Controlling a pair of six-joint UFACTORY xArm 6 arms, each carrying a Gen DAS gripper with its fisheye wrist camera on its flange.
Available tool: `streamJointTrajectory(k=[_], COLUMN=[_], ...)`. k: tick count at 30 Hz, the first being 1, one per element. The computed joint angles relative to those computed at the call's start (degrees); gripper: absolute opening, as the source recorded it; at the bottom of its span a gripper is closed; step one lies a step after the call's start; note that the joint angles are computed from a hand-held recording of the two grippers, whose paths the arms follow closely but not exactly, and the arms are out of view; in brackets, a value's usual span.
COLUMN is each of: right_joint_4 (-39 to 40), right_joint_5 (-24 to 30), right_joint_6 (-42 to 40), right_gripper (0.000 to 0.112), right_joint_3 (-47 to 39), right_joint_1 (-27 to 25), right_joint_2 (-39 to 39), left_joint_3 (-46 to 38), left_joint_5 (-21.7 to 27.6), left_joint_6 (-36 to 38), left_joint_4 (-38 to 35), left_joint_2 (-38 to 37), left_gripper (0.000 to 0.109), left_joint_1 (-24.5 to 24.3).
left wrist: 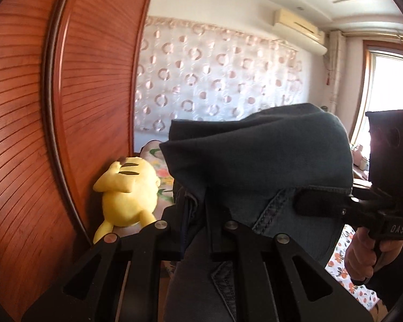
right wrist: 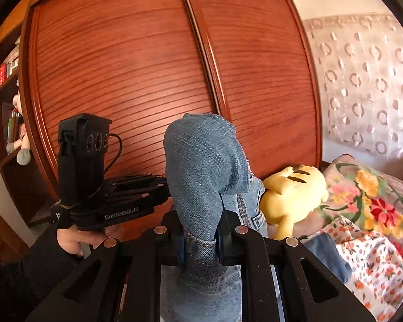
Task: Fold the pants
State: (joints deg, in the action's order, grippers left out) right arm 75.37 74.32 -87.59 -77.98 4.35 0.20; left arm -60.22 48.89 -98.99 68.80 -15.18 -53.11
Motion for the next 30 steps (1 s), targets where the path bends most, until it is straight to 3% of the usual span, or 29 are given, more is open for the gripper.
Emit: streamJointTrajectory(k=[5, 8, 10, 14, 18, 20, 22, 24, 27, 30], right_joint_4=[1.9, 2.0, 0.7, -5.4, -6.8, -6.7, -6.9, -7.8, -9.0, -7.2], right_joint_5=[1.2, -1.5, -5.2, -12.2, -14.4, -15.1, -16.2, -17.4, -17.2, -21.9], right_joint_6=[2.9, 4.5, 6.1, 12.9, 14.8, 15.3, 16.7, 18.2, 19.7, 13.8], right_gripper=[0.017, 0.017, 0.017, 0.017, 0.017, 0.019, 0.036, 0.046, 0.046, 0.046], right_joint_3=[-7.0, -11.1, -14.1, -21.6, -25.2, -26.1, -25.4, -22.9, -22.7, -14.1], right_joint_1=[-0.3, -1.0, -1.1, -1.1, -1.9, -1.5, -0.8, -1.0, -1.5, -1.8], right_joint_2=[8.1, 14.4, 18.8, 28.6, 33.5, 34.5, 33.9, 32.0, 30.9, 23.2], left_joint_3=[-3.8, -10.2, -15.6, -27.5, -34.9, -36.1, -35.1, -32.5, -28.1, -22.6], left_joint_5=[-3.0, -7.6, -11.4, -14.5, -12.7, -11.0, -10.4, -9.4, -9.8, -11.4], left_joint_6=[5.9, 12.8, 19.2, 34.7, 41.8, 42.6, 42.3, 39.1, 34.5, 28.7], left_joint_4=[-3.1, -7.9, -13.9, -30.2, -36.2, -36.2, -35.7, -32.6, -28.7, -23.0], left_joint_2=[4.0, 12.1, 19.9, 35.4, 42.4, 43.0, 41.7, 39.0, 34.6, 29.9], left_gripper=[0.011, 0.011, 0.011, 0.012, 0.014, 0.015, 0.016, 0.018, 0.021, 0.021], left_joint_1=[3.8, 7.4, 10.3, 13.3, 12.9, 12.6, 12.5, 11.9, 11.1, 9.5])
